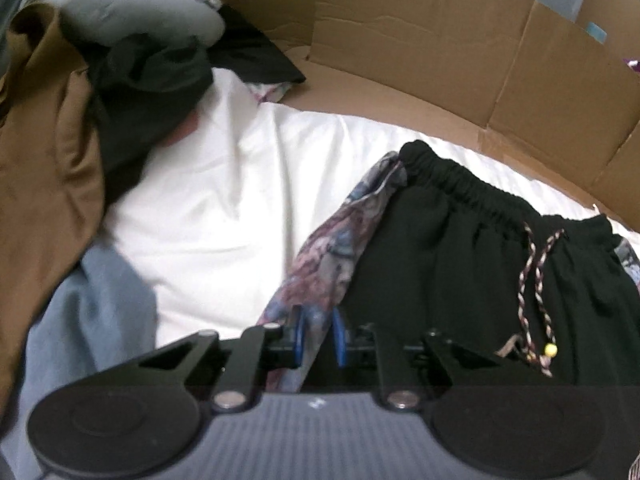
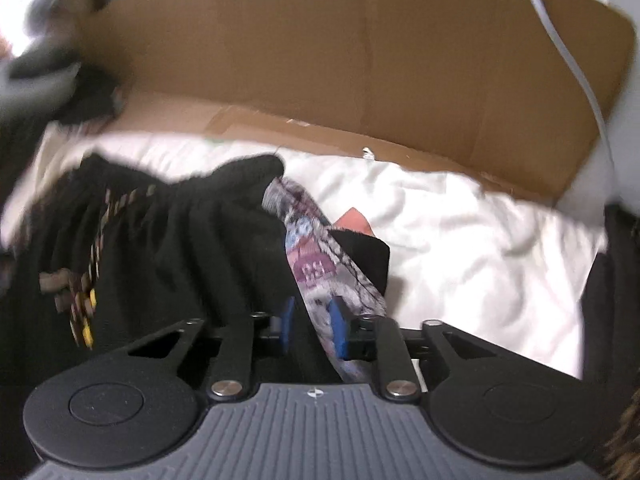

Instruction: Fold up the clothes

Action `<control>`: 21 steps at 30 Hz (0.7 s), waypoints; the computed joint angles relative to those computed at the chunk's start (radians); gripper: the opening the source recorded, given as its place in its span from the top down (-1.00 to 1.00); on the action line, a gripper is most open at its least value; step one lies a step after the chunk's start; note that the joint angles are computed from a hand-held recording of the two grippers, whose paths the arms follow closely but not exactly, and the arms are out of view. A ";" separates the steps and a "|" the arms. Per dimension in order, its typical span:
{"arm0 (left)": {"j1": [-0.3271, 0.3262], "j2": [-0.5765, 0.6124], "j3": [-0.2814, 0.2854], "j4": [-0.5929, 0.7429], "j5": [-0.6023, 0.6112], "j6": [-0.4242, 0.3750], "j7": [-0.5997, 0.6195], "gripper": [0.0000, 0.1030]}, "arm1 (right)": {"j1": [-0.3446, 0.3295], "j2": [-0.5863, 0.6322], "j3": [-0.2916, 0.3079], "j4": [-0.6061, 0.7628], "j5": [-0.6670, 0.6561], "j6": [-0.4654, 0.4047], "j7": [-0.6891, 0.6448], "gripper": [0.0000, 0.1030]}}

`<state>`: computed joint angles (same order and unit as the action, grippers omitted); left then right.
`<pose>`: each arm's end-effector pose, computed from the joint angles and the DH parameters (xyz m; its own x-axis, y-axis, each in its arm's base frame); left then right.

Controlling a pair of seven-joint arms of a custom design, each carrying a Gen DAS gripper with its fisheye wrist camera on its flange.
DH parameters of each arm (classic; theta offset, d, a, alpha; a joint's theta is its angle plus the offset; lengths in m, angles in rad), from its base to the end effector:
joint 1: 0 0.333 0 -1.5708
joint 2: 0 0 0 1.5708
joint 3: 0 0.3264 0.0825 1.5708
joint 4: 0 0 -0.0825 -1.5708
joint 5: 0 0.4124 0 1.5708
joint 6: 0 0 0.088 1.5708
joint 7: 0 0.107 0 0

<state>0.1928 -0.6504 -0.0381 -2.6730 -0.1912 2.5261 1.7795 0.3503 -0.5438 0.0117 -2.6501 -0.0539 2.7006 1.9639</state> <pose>0.3987 0.0637 0.4853 0.0632 -0.9969 0.0472 -0.8667 -0.0782 -0.4927 0.4026 0.1546 0.4761 0.0591 -0.9844 -0.1656 -0.8433 0.0395 -0.5359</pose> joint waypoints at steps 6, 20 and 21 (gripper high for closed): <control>-0.013 0.081 -0.004 0.038 -0.005 0.029 -0.001 0.67 | -0.017 0.085 0.011 0.045 0.021 0.000 0.061 0.56; -0.029 0.097 -0.004 0.066 0.026 0.037 -0.040 0.65 | -0.238 0.130 0.206 0.111 -0.448 -0.061 0.503 0.82; -0.036 0.091 0.004 0.068 0.014 0.035 -0.028 0.65 | -0.234 0.122 0.204 0.114 -0.471 -0.074 0.522 0.81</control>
<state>0.1570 -0.5594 -0.0343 -2.6053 -0.1772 2.5616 1.7513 0.1163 -0.4220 0.2157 -2.5356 -0.5249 2.6267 2.4855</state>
